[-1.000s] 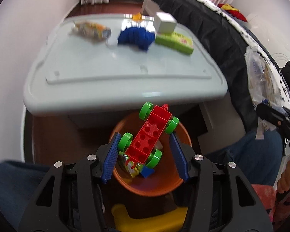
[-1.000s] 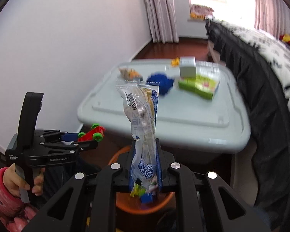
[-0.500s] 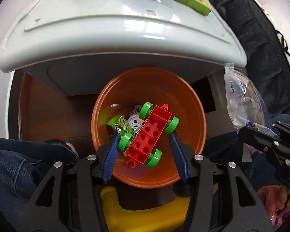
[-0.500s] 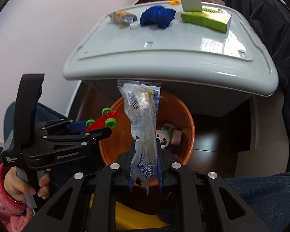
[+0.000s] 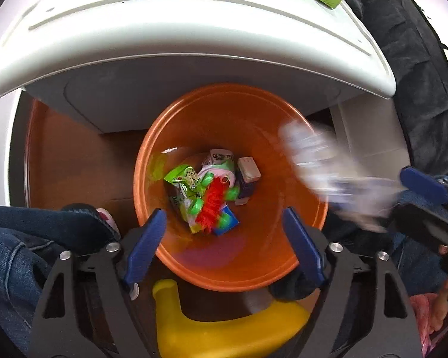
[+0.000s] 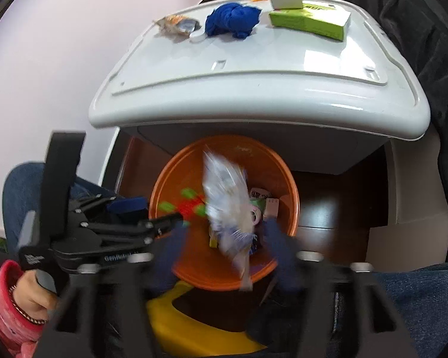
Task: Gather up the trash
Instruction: 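Carry both items over the orange bin and open both tools to drop them, then grasp the blue cloth with the right tool while the left tool grasps the orange snack bag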
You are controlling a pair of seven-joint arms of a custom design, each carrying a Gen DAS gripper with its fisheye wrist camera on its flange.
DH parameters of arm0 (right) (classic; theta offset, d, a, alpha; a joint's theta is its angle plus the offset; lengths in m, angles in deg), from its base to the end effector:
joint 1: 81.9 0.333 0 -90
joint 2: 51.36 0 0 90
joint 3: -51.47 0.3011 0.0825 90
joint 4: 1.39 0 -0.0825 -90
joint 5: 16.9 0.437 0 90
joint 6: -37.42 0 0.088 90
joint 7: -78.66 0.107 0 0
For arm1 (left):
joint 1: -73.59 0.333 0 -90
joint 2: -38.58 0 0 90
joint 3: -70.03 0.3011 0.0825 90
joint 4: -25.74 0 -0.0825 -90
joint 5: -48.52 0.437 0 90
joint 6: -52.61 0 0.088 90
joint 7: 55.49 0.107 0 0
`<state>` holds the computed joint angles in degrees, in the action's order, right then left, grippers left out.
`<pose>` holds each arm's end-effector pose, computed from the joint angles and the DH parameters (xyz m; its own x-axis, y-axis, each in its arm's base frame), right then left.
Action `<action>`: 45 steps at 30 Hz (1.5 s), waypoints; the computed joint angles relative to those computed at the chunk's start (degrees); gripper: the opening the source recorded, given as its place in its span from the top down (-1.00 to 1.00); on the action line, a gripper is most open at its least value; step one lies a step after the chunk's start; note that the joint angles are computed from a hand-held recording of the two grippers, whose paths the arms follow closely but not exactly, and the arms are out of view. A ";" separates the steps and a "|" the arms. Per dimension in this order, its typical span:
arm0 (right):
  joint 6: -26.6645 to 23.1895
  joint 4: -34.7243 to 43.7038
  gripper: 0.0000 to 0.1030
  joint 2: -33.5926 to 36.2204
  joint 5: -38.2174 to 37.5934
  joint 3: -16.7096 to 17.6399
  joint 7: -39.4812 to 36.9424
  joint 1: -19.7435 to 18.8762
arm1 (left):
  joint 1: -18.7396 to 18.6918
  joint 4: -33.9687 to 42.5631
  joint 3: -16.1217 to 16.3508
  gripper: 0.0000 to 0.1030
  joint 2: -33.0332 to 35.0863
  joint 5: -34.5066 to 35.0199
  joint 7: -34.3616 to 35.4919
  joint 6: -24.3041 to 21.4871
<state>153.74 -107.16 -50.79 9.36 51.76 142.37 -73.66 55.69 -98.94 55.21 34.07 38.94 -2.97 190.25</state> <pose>0.6242 0.1191 0.5050 0.4475 -0.8337 -0.3234 -0.8835 -0.3563 -0.3041 0.4986 -0.3231 0.4142 0.1573 -0.9484 0.2755 -0.9662 -0.2055 -0.1558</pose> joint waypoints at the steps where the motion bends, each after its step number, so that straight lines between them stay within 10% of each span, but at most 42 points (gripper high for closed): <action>1: 0.22 -0.14 -0.30 -0.12 0.24 -0.03 0.11 -0.04 | 0.02 -0.07 0.03 -0.53 -0.07 -0.05 -0.06 -0.08; 22: 2.00 -1.09 -0.43 -1.36 2.77 -0.45 0.22 -0.37 | 0.32 -0.30 -0.65 -0.54 -1.70 7.94 -6.38 -1.04; 35: 4.08 3.34 -0.64 0.18 6.57 -0.88 0.96 -1.24 | 4.74 6.75 -1.70 -0.60 -5.95 33.55 -14.89 -2.98; 45: 12.67 24.91 -0.84 17.59 -0.92 2.82 2.26 1.10 | 8.24 15.93 0.65 -0.75 -0.26 46.87 -19.94 -3.46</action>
